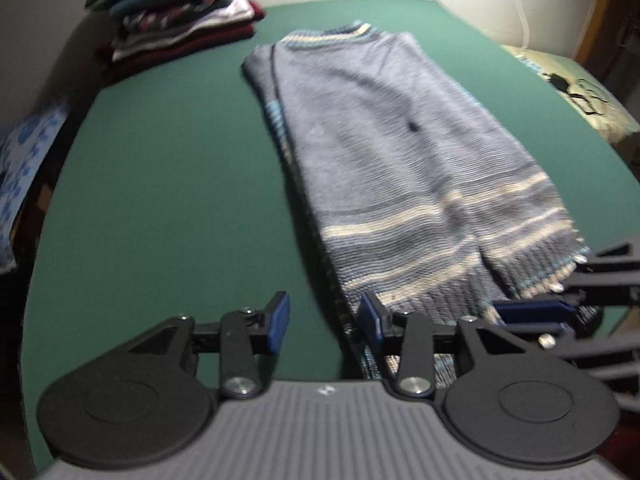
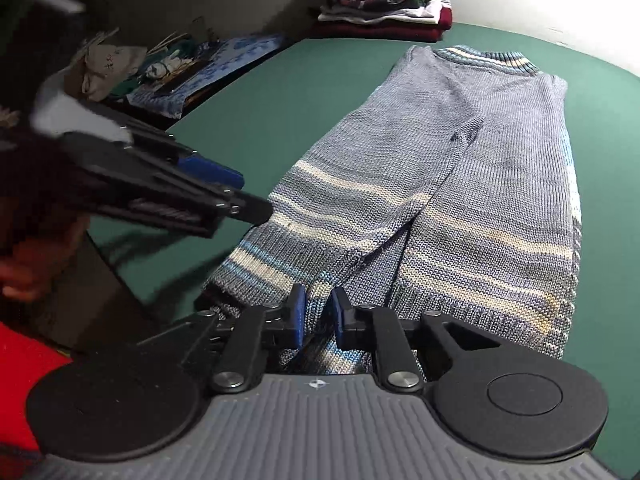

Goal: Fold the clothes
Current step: 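Hold the striped hem with both tools and lift it off the table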

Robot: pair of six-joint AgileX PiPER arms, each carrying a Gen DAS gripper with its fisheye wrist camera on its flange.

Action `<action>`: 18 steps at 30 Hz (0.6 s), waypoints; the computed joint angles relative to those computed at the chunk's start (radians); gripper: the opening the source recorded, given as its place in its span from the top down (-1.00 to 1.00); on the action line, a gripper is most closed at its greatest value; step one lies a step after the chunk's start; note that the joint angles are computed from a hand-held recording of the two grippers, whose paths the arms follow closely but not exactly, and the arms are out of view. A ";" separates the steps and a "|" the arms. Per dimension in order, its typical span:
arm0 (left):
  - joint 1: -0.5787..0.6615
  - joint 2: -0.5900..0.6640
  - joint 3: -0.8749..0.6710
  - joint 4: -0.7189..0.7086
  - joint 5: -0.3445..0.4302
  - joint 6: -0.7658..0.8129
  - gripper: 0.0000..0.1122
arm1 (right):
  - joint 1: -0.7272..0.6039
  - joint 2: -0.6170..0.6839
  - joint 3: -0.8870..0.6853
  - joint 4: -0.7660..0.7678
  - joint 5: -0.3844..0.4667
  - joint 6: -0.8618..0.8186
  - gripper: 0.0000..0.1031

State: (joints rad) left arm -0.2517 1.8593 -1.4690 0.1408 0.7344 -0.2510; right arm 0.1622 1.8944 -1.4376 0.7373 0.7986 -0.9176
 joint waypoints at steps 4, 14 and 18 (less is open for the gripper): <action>-0.020 0.026 -0.039 0.082 0.029 -0.075 -0.12 | -0.003 -0.001 -0.016 -0.016 0.007 0.004 0.67; -0.043 0.050 -0.069 0.154 0.069 -0.137 -0.34 | -0.006 0.005 -0.010 0.001 -0.024 0.020 0.65; -0.047 0.056 -0.077 0.172 0.080 -0.152 -0.39 | -0.011 0.011 -0.021 -0.018 -0.002 0.021 0.64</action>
State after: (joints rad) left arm -0.2991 1.9149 -1.5456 0.3125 0.8147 -0.4032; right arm 0.1512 1.9054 -1.4587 0.7192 0.7967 -0.8962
